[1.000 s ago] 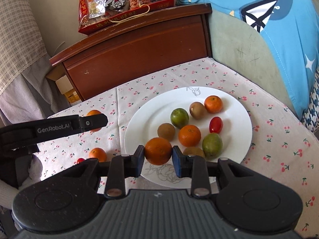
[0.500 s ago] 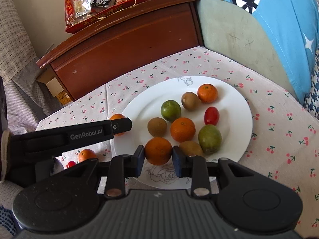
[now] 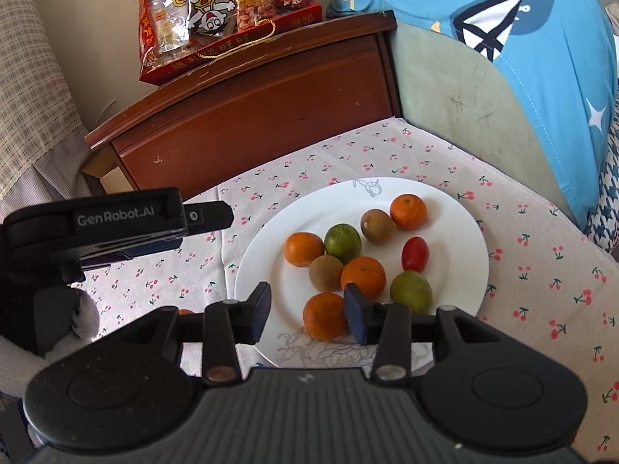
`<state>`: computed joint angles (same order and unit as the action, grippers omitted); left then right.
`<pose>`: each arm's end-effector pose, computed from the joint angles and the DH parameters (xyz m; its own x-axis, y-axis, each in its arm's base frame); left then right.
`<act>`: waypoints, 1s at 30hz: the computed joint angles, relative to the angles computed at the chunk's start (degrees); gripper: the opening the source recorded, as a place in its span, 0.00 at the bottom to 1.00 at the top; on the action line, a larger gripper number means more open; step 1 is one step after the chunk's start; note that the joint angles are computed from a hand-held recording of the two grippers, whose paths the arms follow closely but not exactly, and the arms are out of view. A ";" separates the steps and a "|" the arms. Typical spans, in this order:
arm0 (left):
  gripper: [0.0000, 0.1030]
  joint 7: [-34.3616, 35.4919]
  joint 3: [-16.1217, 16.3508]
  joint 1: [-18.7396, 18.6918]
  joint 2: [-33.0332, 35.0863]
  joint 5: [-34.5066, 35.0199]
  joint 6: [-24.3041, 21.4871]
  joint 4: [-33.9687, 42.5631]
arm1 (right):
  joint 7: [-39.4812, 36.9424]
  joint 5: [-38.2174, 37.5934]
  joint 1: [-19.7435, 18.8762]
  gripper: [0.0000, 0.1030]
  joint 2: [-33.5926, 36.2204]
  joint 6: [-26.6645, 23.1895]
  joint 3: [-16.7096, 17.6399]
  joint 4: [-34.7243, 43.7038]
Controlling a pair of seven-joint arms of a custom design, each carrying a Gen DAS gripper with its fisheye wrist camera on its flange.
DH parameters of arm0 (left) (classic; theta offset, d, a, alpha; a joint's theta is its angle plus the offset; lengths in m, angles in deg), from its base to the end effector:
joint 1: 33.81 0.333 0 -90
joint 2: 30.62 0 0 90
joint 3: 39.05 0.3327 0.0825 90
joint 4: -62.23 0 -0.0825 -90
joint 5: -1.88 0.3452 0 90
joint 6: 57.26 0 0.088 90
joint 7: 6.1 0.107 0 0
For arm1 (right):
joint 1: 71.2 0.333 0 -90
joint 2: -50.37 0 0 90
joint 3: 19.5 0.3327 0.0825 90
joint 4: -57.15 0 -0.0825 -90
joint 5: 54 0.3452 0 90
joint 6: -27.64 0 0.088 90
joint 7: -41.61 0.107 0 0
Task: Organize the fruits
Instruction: 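Carry both tangerines over the plate and open both tools, then move both tools toward the last tangerine and red cherry tomato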
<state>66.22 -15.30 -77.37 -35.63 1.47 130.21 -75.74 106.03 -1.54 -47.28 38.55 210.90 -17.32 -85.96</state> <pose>0.4738 -0.1643 0.5025 -0.1483 -0.9472 0.2842 -0.6389 -0.1276 -0.7587 0.4281 0.1277 0.4861 0.1077 -0.9423 -0.3168 -0.6894 0.1588 -0.7068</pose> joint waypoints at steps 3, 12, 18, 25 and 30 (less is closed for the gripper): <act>0.65 -3.37 -6.94 8.24 -1.66 2.49 -0.98 -1.10 | -0.91 0.07 0.50 0.45 -0.35 -0.39 -0.18 -0.06; 0.74 -12.20 -18.68 24.17 -7.72 11.90 -2.38 -6.27 | -9.88 6.52 4.52 0.54 -0.90 -2.56 -2.35 1.00; 0.75 -18.14 -21.25 29.43 -11.35 17.13 -2.85 -10.01 | -14.33 9.86 4.25 0.54 -1.20 -3.93 -1.17 1.25; 0.75 -21.92 -21.99 31.70 -14.07 21.52 -3.81 -13.13 | -17.27 9.67 4.16 0.54 -1.47 -4.51 0.60 0.79; 0.75 -22.13 -20.96 31.32 -15.02 22.59 -5.38 -14.45 | -18.67 10.51 4.33 0.54 -0.74 -5.49 1.04 1.43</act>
